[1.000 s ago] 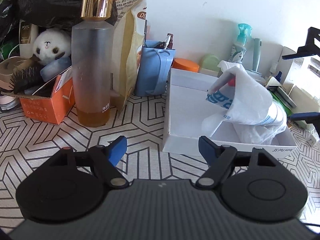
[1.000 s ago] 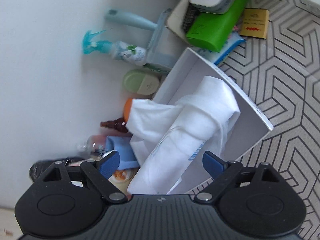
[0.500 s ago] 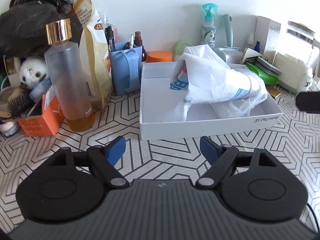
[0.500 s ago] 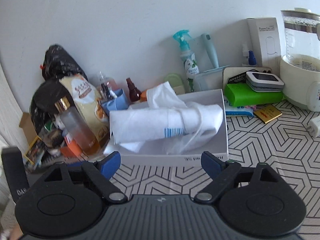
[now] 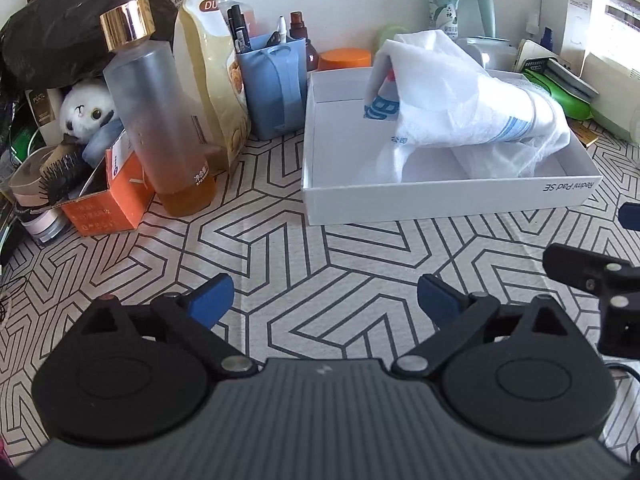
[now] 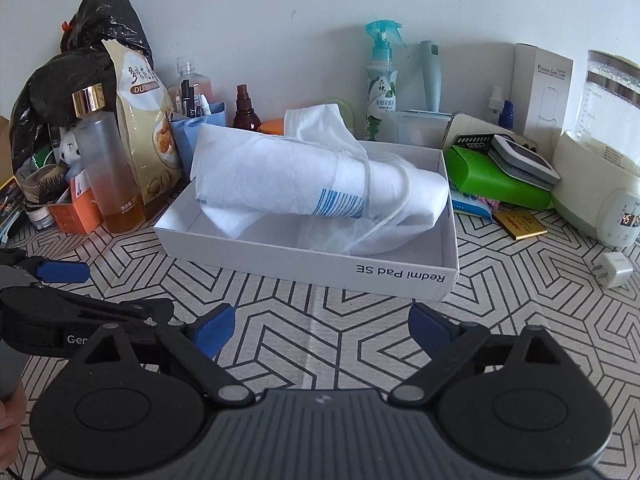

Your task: Fold shopping bag

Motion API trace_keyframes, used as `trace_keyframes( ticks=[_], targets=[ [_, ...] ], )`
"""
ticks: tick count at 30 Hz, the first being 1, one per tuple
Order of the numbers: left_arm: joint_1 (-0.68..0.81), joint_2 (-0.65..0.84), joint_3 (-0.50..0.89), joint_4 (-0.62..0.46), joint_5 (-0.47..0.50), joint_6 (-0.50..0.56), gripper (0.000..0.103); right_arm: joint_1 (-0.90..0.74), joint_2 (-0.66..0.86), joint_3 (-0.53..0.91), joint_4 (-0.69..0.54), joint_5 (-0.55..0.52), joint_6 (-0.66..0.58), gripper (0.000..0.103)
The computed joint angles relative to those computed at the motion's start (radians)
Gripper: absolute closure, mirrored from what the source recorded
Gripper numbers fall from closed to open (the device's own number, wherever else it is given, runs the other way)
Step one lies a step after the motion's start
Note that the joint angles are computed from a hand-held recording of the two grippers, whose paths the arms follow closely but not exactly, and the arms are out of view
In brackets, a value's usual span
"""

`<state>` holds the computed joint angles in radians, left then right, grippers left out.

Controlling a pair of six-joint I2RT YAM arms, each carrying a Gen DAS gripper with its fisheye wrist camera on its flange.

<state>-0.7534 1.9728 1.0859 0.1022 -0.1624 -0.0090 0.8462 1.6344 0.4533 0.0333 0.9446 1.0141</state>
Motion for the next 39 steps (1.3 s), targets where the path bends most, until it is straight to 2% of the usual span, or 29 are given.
trace_keyframes(
  ticks=[1, 8, 16, 19, 23, 30, 39],
  targets=[
    [-0.009, -0.004, -0.007, 0.004, -0.009, 0.004, 0.002, 0.001, 0.009, 0.005, -0.012, 0.005, 0.015, 0.002],
    [-0.023, -0.003, 0.0, -0.021, -0.01, 0.008, 0.001, 0.003, 0.026, -0.004, -0.022, 0.029, 0.08, 0.001],
    [-0.021, 0.032, 0.047, -0.093, -0.015, -0.009, 0.001, -0.014, 0.048, 0.006, -0.005, -0.016, 0.009, 0.001],
    [-0.021, 0.035, 0.05, -0.099, -0.004, -0.015, 0.001, -0.009, 0.04, 0.0, -0.001, -0.007, 0.014, 0.001],
    [-0.037, 0.045, 0.067, -0.133, -0.04, -0.014, 0.0, -0.01, 0.04, -0.007, 0.01, -0.003, 0.022, 0.0],
    [-0.036, 0.045, 0.064, -0.127, -0.051, -0.01, 0.0, -0.039, 0.038, -0.028, 0.067, -0.05, -0.008, 0.001],
    [-0.055, 0.042, 0.049, -0.093, -0.1, 0.027, 0.0, -0.042, 0.041, -0.031, 0.069, -0.052, -0.003, 0.001]
  ],
)
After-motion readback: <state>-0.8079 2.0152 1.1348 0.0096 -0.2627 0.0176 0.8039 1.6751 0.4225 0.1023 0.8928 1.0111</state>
